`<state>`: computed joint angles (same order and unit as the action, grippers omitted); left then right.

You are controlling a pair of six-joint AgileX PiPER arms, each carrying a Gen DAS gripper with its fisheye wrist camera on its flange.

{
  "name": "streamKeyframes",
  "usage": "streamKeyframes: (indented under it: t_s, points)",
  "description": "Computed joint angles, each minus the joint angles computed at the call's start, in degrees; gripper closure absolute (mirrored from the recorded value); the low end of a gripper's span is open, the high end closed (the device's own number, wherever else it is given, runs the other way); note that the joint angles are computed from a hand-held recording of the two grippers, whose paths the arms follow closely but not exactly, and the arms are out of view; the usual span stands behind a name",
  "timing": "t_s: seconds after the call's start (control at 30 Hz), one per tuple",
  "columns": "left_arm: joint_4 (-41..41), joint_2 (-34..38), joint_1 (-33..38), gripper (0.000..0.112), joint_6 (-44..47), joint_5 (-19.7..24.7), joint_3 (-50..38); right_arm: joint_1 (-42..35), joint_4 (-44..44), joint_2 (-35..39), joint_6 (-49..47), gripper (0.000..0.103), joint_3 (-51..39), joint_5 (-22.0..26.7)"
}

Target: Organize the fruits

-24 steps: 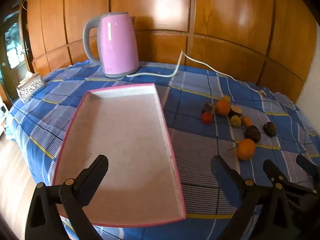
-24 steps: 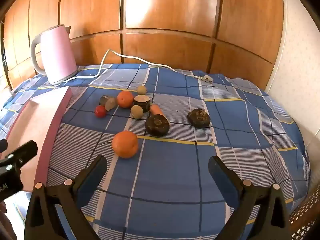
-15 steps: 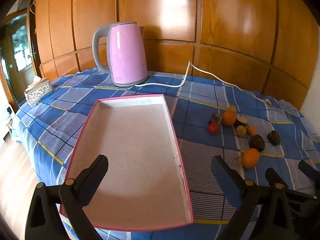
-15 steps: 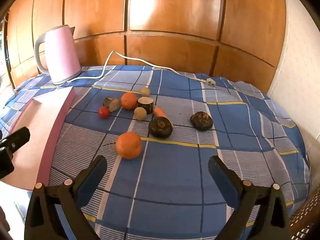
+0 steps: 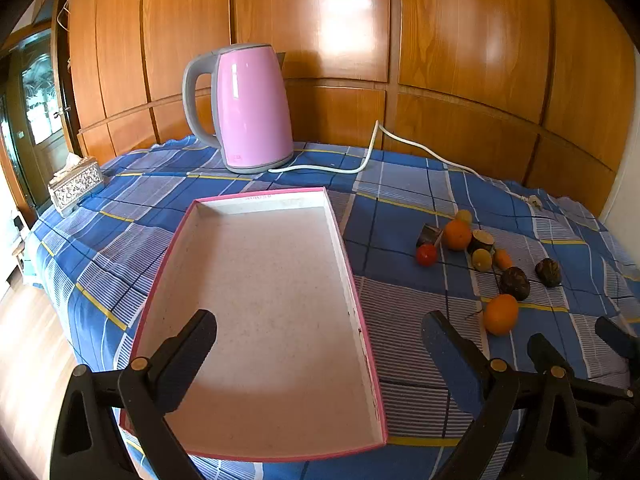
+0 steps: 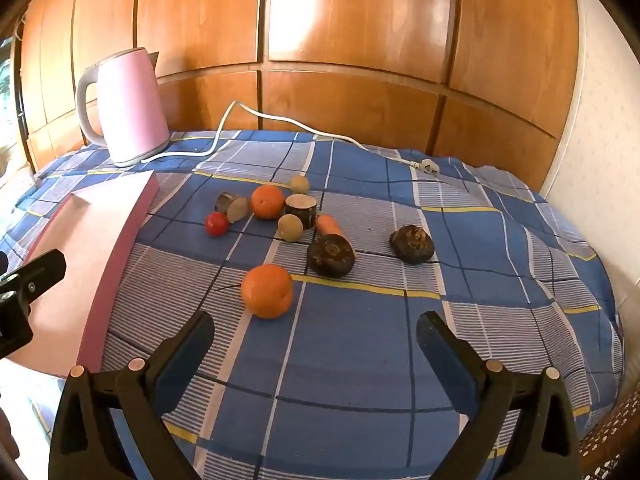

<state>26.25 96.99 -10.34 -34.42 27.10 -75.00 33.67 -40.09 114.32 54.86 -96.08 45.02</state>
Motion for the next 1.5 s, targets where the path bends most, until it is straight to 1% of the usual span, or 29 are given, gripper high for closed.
streamKeyframes:
  t_s: [0.17, 0.53, 0.8, 1.13, 1.4, 1.5]
  points:
    - [-0.37, -0.26, 0.0, 0.01, 0.22, 0.11, 0.07, 0.46, -0.49, 0.14, 0.43, 0.0, -0.22, 0.11]
    - [-4.4, -0.5, 0.79, 0.01, 3.51, 0.01, -0.18, 1.3, -1.51, 0.16, 0.65, 0.0, -0.62, 0.57]
    - [-5.83, -0.65, 0.85, 0.01, 4.55, 0.43, -0.94, 1.43, -1.77, 0.17, 0.59, 0.0, -0.82, 0.67]
    - [-7.77, -0.32, 1.24, 0.01, 6.74, 0.52, -1.5, 1.1, -2.0, -0.37, 1.09, 0.0, -0.06, 0.06]
    - [-7.4, -0.24, 0.22, 0.01, 6.57, 1.36, -2.05, 0.88, -2.05, -0.64, 1.7, 0.0, 0.59, -0.49]
    - [-6.94, -0.37, -0.02, 0.01, 6.25, 1.0, -1.49, 0.7, -2.06, -0.75, 1.91, 0.0, 0.87, -0.8]
